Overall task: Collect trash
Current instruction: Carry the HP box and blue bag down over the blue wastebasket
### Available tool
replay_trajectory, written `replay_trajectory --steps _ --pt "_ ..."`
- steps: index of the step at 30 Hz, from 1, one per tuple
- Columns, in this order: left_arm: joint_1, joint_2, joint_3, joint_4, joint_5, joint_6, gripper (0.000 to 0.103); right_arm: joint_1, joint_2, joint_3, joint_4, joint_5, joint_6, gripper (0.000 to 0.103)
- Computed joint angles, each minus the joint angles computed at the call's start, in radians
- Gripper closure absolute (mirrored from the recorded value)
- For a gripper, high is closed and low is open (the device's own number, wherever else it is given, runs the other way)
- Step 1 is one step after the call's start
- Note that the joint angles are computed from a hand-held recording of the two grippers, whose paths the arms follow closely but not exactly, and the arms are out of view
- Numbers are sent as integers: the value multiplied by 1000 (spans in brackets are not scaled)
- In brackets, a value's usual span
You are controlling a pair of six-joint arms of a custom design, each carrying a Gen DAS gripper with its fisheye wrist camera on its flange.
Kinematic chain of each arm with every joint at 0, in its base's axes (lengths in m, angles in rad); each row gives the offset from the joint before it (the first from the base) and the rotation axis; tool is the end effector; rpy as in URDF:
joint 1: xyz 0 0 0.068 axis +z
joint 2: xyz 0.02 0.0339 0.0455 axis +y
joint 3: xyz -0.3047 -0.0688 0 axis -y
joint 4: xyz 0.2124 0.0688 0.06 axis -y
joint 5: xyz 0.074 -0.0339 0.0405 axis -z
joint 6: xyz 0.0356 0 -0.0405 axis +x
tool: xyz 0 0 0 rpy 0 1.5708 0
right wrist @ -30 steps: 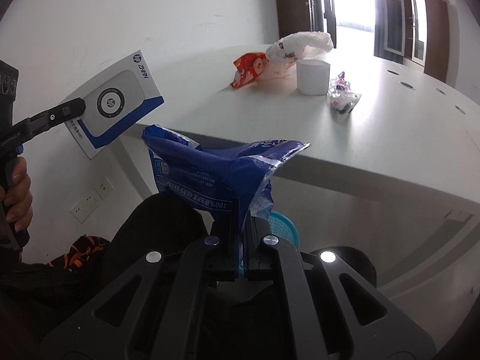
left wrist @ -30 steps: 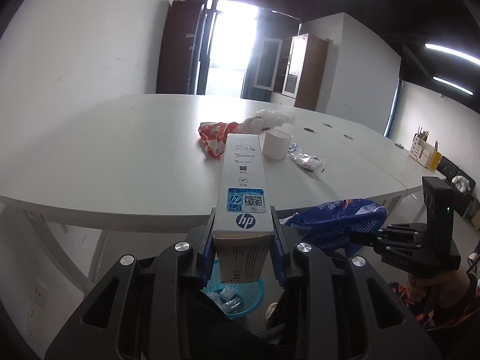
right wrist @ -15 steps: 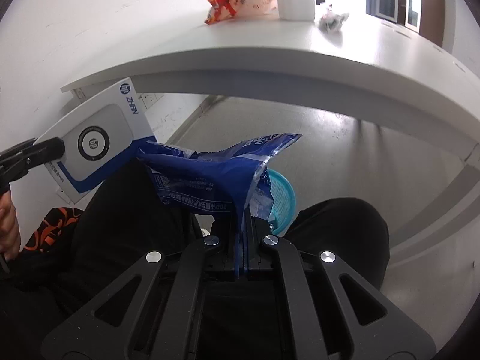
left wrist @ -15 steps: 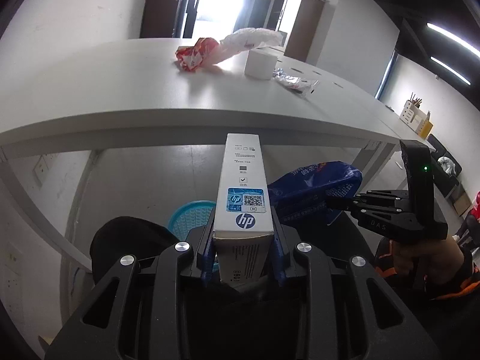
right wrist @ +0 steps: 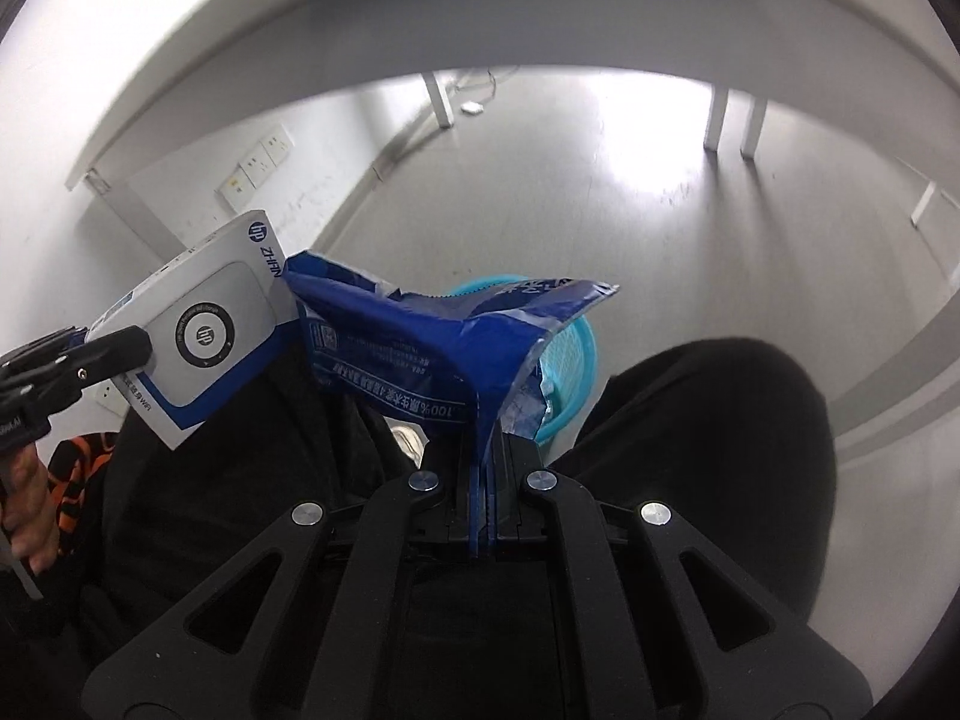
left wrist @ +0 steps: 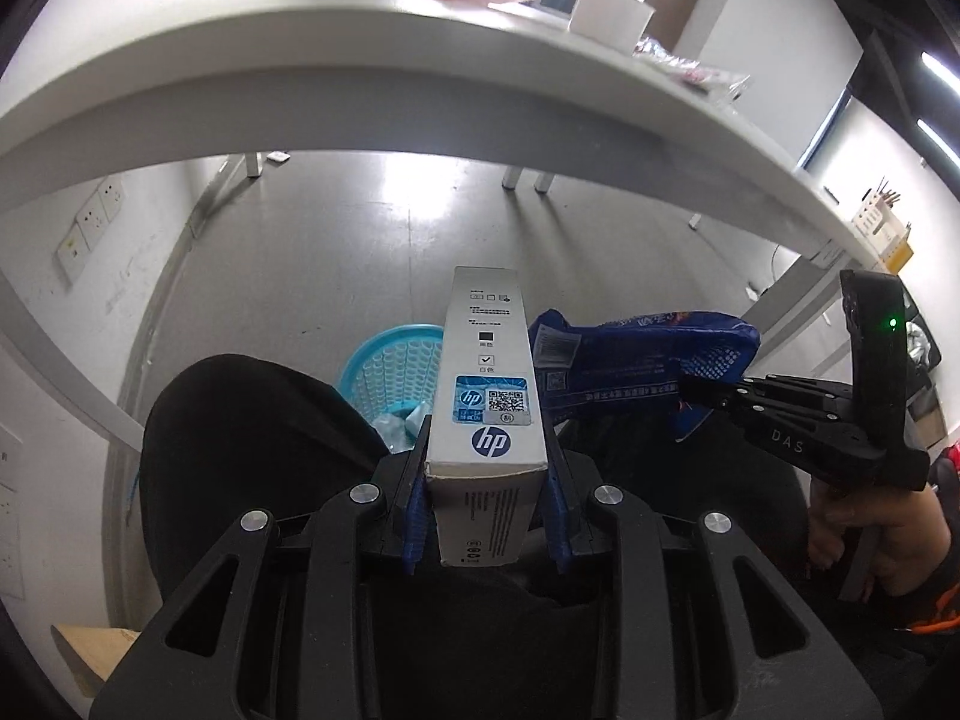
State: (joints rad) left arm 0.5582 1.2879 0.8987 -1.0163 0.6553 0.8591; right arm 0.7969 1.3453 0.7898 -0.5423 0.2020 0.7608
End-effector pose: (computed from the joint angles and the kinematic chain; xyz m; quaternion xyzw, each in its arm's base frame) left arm 0.1566 0.0722 0.2802 0.1677 0.9289 -0.1926 0.2681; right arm 0.1544 0.1478 0.2525 0.0062 0.9675 0.0940 0.2348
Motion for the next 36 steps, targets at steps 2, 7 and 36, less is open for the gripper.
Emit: replay_trajectory --steps 2,7,36 --pt "-59 1 -28 71 -28 -63 73 -24 37 -3 20 -19 -6 102" --pt "-179 41 -78 234 -91 -200 73 -72 124 -8 67 -23 -30 102" --pt "-433 509 -41 596 -309 -615 73 -287 681 197 156 -176 -132 102"
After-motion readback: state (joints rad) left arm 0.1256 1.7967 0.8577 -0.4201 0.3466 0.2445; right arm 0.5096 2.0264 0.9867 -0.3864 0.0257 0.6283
